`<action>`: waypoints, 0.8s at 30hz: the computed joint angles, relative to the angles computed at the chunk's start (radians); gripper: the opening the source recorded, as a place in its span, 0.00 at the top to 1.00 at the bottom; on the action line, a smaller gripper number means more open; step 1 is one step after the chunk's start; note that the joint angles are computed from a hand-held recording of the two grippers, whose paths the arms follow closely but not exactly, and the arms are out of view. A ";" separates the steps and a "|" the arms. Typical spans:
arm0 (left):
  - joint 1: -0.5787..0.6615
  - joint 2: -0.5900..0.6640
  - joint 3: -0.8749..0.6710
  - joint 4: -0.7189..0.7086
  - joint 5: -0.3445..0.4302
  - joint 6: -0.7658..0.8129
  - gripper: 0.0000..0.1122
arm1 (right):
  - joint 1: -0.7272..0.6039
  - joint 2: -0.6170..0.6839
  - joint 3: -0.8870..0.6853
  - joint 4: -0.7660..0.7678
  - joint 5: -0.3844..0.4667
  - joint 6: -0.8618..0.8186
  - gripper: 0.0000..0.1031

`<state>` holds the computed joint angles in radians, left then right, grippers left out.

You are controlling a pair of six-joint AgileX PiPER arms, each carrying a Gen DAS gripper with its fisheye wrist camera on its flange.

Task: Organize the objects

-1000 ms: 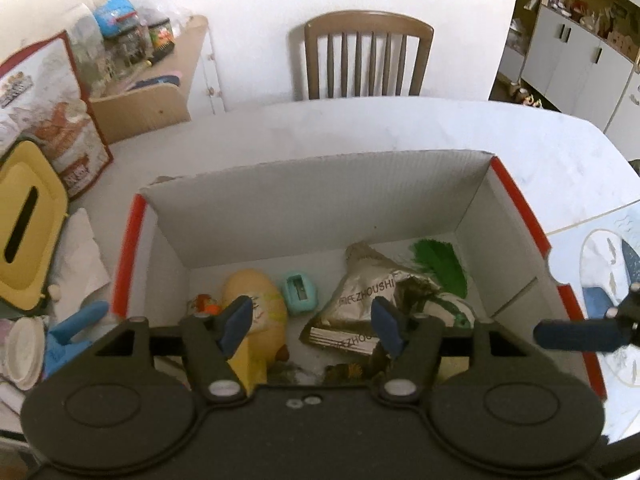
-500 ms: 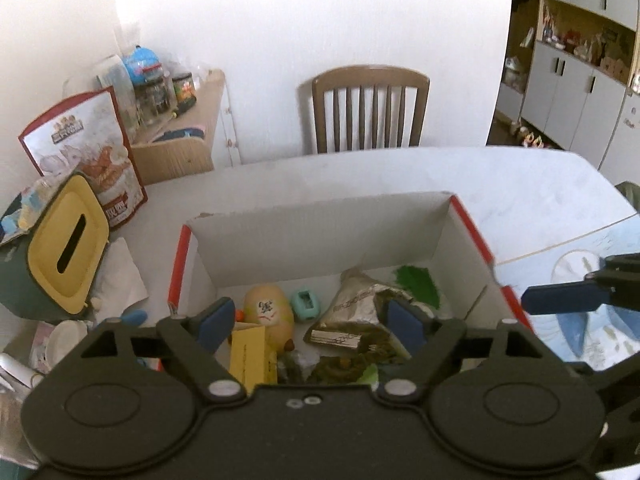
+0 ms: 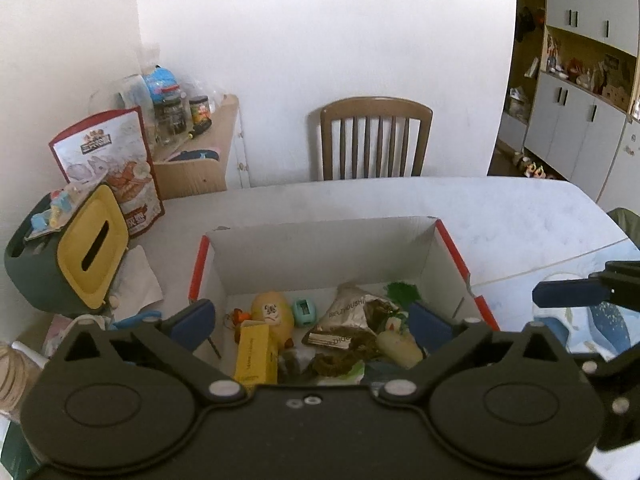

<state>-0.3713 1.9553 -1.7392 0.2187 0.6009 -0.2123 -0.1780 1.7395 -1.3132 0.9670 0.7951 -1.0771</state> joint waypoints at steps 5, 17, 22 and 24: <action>-0.014 -0.051 0.078 0.060 -0.044 -0.070 0.09 | -0.024 -0.035 0.055 0.057 -0.021 -0.049 0.16; -0.037 -0.133 0.194 0.063 -0.071 -0.130 0.08 | -0.090 -0.107 0.168 0.235 -0.036 -0.202 0.04; -0.060 -0.163 0.233 0.108 -0.066 -0.189 0.08 | -0.095 -0.133 0.202 0.259 -0.053 -0.236 0.01; -0.065 -0.176 0.249 0.117 -0.071 -0.208 0.08 | -0.100 -0.139 0.212 0.270 -0.057 -0.242 0.00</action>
<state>-0.4364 1.7794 -1.4902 0.3361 0.5302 -0.4202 -0.2781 1.6005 -1.1009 1.2371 0.7385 -1.3191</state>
